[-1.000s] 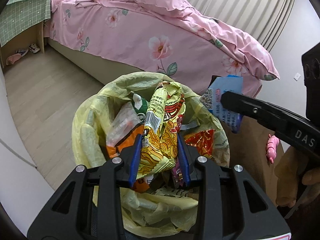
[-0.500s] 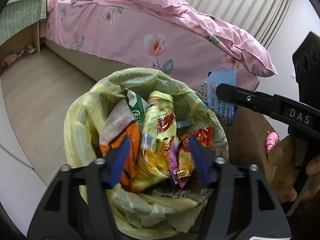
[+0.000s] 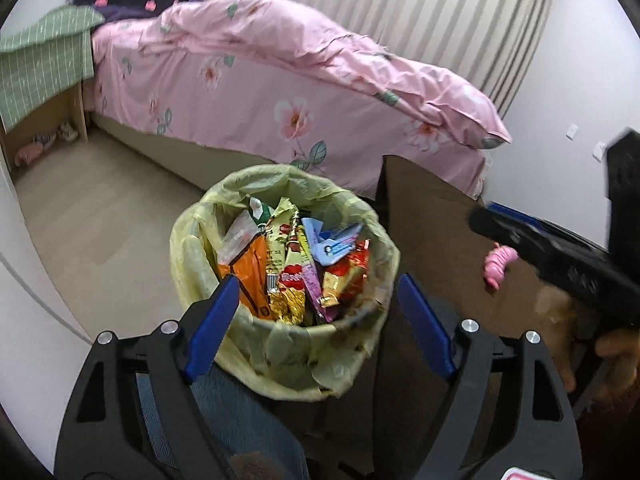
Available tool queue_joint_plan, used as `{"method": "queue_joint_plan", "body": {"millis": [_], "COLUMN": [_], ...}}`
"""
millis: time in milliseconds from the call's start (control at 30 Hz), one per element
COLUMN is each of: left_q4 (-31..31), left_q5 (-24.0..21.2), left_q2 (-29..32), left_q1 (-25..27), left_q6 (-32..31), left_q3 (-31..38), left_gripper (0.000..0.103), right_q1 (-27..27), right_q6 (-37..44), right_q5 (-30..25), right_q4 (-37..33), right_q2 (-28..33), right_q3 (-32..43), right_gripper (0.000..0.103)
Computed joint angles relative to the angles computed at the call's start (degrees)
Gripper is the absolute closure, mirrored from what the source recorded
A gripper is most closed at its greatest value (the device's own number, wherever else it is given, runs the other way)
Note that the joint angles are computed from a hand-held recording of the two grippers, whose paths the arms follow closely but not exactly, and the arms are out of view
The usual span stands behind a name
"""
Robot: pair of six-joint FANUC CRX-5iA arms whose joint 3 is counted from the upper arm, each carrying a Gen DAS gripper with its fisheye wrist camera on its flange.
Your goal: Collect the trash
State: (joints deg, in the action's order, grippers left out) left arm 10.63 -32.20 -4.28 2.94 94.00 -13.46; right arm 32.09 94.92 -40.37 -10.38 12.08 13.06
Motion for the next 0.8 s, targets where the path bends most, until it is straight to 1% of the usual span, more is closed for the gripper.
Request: {"method": "queue_joint_plan", "body": {"millis": [67,133,200,267,300,333,367,433,500,567,700,800], "left_q4": [-5.13,-5.85,-8.77,-12.57,-13.64,-14.27,-15.24,-18.10,-20.96,-22.48,-24.31,-26.59], "left_q5": [-1.88,-2.90,-5.88,-9.53,-10.57,-11.02,-11.54,-13.01,-13.99,-13.72,-13.43,-13.80], "left_q2": [-1.80,-2.80,-3.24,-3.04,-3.16,-3.34,-3.52,-3.76,-4.22,-4.78,-5.13,-5.05], "left_q1": [-1.90,-2.89,-4.51,-6.60,-7.35,-7.88,-8.58,-10.10,-11.49,-12.21,-12.83,-13.63], "left_q6": [3.72,4.32,7.56,10.55,11.16,11.25,11.48,13.11,14.62,15.12,15.96,17.22], "left_q3": [1.20,1.36,3.01,5.27,5.70,5.76,6.00,6.85,7.52,7.53,7.95,8.65], "left_gripper": [0.026,0.026,0.026,0.026,0.026,0.026,0.026,0.027,0.027,0.027,0.027,0.027], "right_q1": [0.95,1.89,2.81,3.79,4.31,4.87,5.18,6.26,6.77,7.17,7.42,7.54], "right_q6": [-4.28,-9.52,-16.69,-25.18,-29.56,-33.30,-35.00,-41.30,-43.95,-45.55,-45.66,-46.42], "right_q5": [2.00,3.02,5.35,6.63,6.98,7.05,6.93,6.71,7.07,7.45,6.78,7.25], "right_q4": [4.42,8.83,13.86,20.54,24.05,27.30,28.88,34.41,36.01,36.49,35.30,36.42], "right_q2": [-5.01,-9.19,-13.93,-17.04,-18.40,-19.86,-20.65,-22.66,-23.91,-24.44,-24.16,-23.94], "right_q3": [-6.44,-11.80,-18.25,-23.29,-25.67,-27.95,-29.09,-32.47,-34.23,-35.12,-34.75,-34.82], "right_gripper": [0.060,0.060,0.060,0.060,0.060,0.060,0.060,0.060,0.060,0.060,0.060,0.060]}}
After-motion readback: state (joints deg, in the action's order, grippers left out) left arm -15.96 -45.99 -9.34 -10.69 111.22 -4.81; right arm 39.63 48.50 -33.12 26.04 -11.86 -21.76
